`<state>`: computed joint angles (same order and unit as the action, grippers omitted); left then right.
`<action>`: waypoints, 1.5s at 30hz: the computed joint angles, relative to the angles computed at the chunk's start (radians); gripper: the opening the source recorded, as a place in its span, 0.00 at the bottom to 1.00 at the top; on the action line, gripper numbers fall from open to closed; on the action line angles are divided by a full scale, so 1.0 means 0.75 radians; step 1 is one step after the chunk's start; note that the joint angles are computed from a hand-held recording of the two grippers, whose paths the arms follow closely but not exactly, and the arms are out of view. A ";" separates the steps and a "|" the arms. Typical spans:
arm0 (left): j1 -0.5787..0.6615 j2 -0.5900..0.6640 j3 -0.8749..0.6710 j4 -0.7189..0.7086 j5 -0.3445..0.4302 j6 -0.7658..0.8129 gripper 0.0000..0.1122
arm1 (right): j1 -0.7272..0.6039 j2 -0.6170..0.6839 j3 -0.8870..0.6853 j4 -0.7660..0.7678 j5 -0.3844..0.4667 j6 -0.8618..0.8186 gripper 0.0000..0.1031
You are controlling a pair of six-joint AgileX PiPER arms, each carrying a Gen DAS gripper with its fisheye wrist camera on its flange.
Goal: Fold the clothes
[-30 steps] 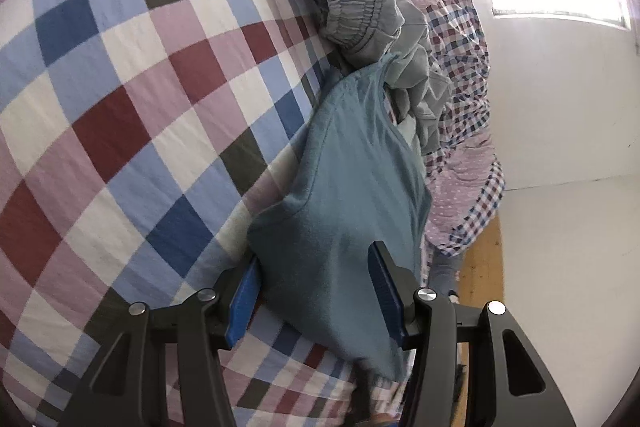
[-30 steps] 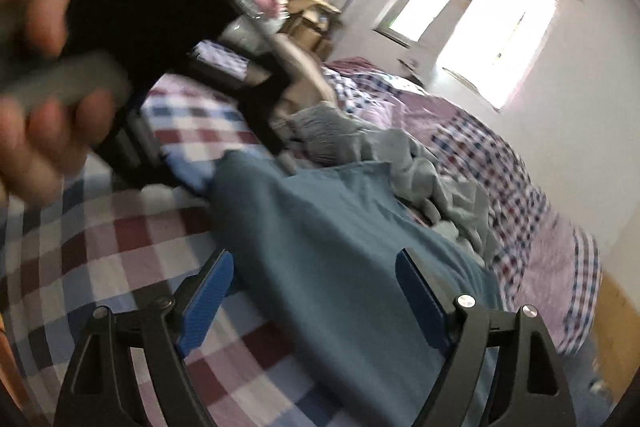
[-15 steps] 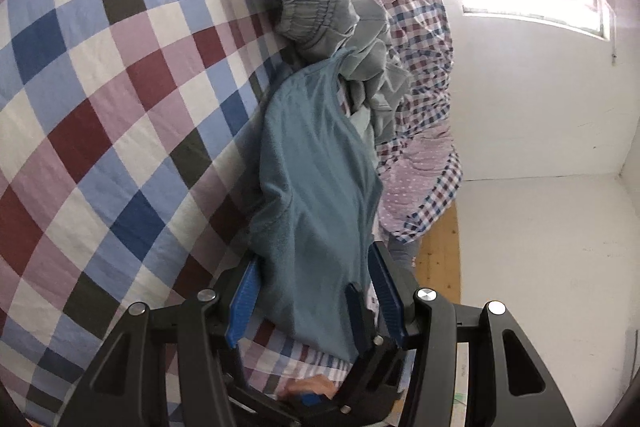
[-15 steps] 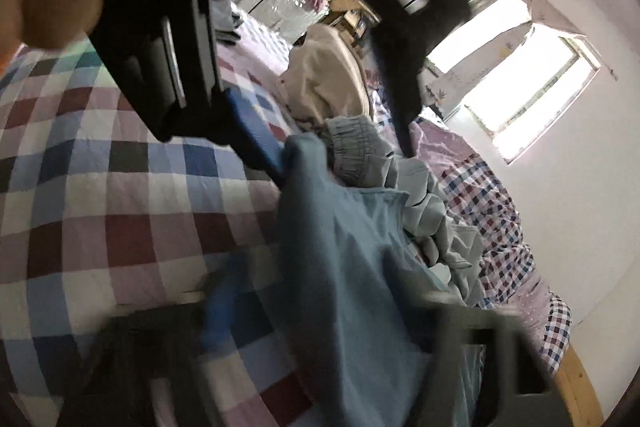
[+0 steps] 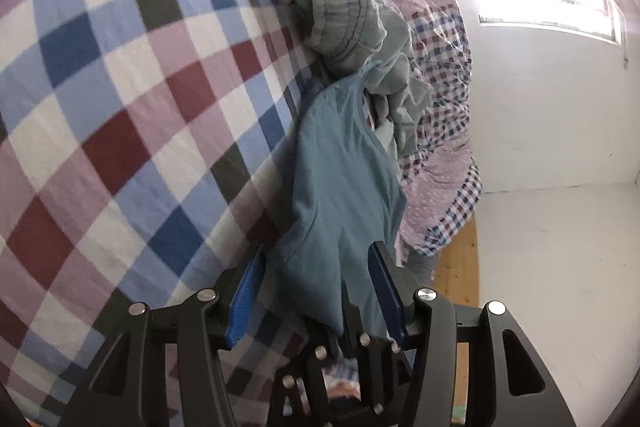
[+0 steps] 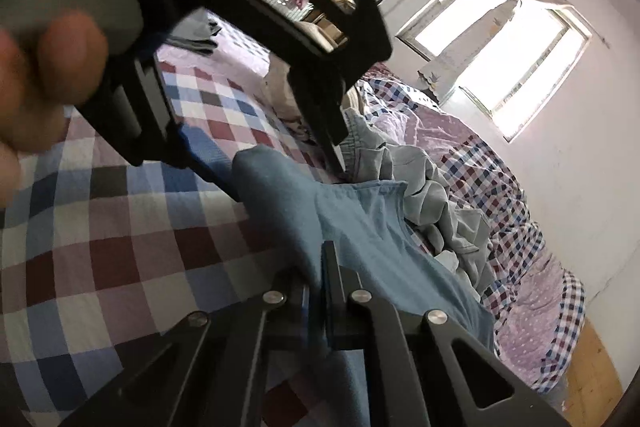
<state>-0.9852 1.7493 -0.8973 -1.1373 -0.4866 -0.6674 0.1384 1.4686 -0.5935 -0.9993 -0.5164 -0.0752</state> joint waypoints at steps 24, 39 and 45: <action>0.089 0.122 -0.175 -0.023 0.063 0.151 0.18 | -0.115 -0.107 0.078 -0.244 -0.164 0.174 0.11; 0.088 0.049 -0.225 -0.175 0.061 0.418 0.09 | -0.339 0.093 0.043 0.372 -0.191 -0.488 0.72; 0.092 0.021 -0.219 -0.091 0.029 0.334 0.08 | -0.546 0.183 -0.090 0.277 -0.144 -0.416 0.72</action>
